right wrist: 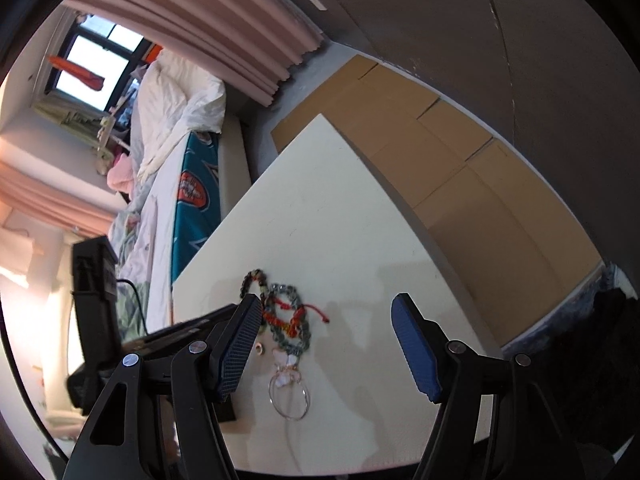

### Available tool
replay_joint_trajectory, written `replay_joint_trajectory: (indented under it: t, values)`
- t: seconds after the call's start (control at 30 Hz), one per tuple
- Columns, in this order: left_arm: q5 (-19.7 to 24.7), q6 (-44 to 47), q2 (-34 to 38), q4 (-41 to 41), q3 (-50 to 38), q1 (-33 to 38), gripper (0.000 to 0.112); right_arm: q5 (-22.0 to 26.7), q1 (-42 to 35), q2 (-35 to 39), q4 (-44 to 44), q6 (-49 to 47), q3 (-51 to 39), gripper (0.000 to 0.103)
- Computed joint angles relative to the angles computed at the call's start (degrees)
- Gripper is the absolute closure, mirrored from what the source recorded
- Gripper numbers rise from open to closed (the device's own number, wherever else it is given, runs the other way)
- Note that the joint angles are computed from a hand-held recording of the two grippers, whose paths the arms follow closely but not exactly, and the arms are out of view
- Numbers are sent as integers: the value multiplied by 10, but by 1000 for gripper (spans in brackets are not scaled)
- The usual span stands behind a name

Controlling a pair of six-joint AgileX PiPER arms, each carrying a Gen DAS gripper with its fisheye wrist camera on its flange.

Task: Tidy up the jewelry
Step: 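Grasp the grey bead bracelet with red string with the left gripper and lift it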

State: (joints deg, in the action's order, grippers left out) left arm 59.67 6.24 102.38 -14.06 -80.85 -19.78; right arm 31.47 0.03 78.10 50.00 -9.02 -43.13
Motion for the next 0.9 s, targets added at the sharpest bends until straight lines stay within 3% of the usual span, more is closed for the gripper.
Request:
replay_joint_trajectory:
  t: [0.07, 0.3, 0.77, 0.9]
  values:
    - [3, -3, 10, 3, -4, -1, 99, 4, -7, 6, 18, -17, -5, 34]
    - [-15, -2, 14, 7, 2, -6, 108, 1, -2, 20, 32, -30, -14, 34]
    - [8, 55, -63, -30, -22, 19, 109, 0, 23, 37, -7, 7, -30, 34]
    - [25, 82, -76, -63, -25, 53, 109, -3, 56, 62, -35, 31, -51, 44]
